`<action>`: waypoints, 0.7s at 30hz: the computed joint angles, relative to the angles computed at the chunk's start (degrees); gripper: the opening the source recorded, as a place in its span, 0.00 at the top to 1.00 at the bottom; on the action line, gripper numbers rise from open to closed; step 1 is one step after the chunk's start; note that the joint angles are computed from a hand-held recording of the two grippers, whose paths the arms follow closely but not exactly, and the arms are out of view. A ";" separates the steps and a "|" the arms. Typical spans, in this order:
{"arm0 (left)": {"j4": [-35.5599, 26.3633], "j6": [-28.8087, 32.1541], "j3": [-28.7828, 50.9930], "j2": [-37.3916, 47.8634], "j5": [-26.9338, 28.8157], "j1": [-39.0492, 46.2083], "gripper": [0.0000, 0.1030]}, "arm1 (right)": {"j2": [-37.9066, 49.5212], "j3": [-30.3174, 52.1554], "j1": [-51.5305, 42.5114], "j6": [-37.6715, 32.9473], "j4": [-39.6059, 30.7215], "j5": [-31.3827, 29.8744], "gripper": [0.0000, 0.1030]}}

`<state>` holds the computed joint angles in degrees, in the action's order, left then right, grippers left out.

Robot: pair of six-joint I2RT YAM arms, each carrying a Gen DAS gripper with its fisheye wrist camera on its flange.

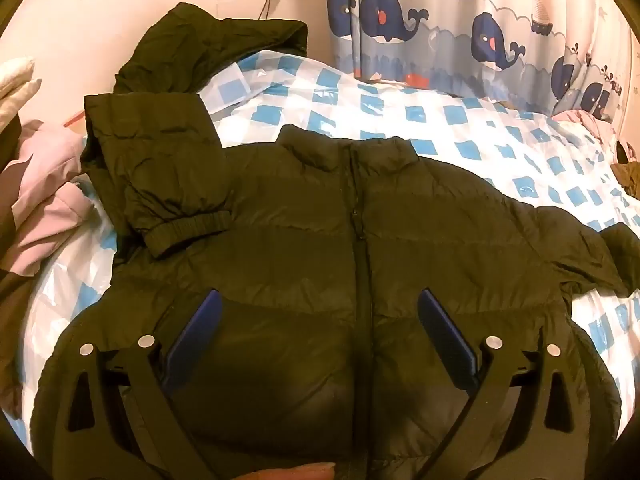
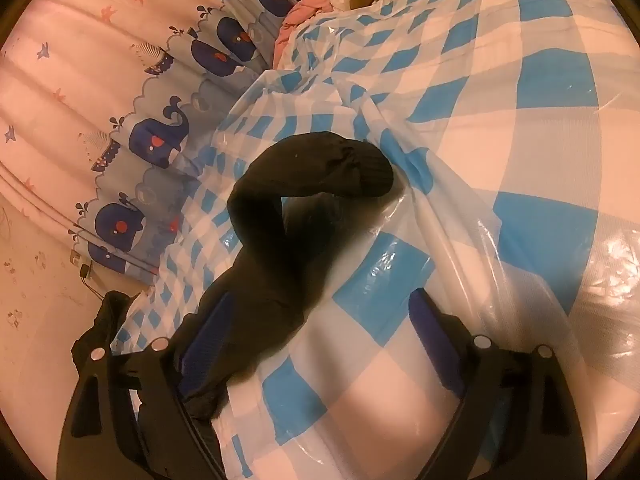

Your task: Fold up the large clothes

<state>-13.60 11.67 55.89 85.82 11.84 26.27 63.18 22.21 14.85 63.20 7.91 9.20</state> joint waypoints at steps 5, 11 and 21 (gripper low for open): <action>-0.25 -0.23 -0.12 -0.30 0.09 -0.06 0.08 | -0.04 0.08 -0.03 -0.08 -0.14 0.01 0.15; 0.39 -0.19 0.17 1.32 0.39 0.06 0.08 | 2.39 1.22 1.68 -0.41 -0.43 1.92 0.14; 0.97 -0.83 -0.61 2.69 -0.19 0.09 0.08 | 1.79 0.05 -1.46 -1.16 3.39 -3.25 0.07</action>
<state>-12.62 10.84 55.28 88.51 11.66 26.36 64.97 22.26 13.39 62.04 11.30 5.95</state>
